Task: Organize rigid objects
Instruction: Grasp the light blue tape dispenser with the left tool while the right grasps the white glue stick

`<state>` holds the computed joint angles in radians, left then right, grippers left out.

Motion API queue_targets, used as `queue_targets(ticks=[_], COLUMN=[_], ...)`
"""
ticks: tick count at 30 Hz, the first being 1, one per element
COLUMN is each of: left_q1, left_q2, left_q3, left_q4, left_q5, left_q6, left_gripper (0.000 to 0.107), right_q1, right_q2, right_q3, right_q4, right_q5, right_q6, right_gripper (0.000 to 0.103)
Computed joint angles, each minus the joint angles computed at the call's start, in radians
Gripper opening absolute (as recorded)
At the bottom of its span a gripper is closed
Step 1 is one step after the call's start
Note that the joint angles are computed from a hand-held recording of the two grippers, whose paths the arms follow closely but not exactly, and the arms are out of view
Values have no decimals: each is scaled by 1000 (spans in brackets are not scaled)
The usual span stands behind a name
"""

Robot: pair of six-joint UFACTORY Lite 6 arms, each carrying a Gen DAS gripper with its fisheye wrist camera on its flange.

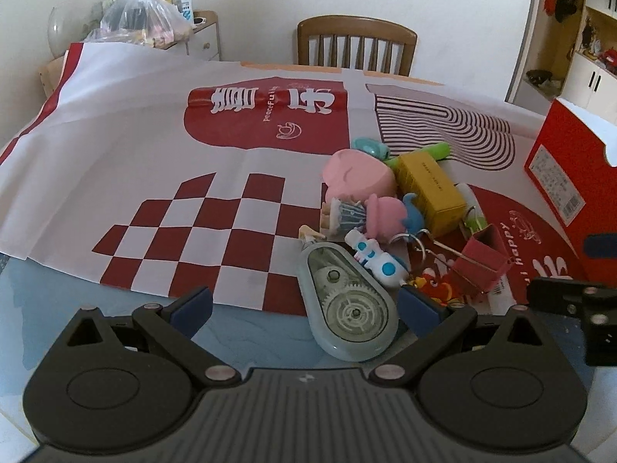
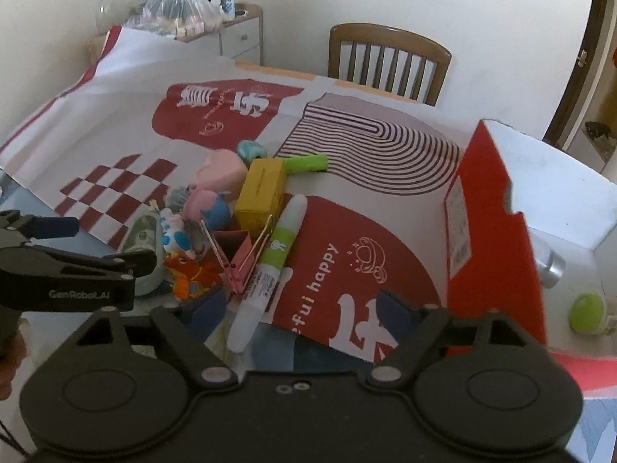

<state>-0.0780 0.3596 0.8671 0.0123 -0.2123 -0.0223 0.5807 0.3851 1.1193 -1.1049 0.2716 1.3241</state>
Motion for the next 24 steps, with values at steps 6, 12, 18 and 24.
queue_targets(ticks=[6,12,18,24], left_q1=[-16,-39,-60,-58], left_q2=[32,52,88,82], left_q3=[12,28,56,45], left_q4=[-58,-190,-346,-212], left_q5=[-13,-23,-27,-40], left_q6=[45,171,331,229], left_gripper=[102,100,90,76], right_q1=[3,17,31,43], right_q2=[75,145,199,251], right_q3=[63,124,180,226], right_q4=[72,101,117,91], right_q5=[-10,13,24,51], right_q6=[-101,-149,-196,-179], right_gripper=[66,51,41,40])
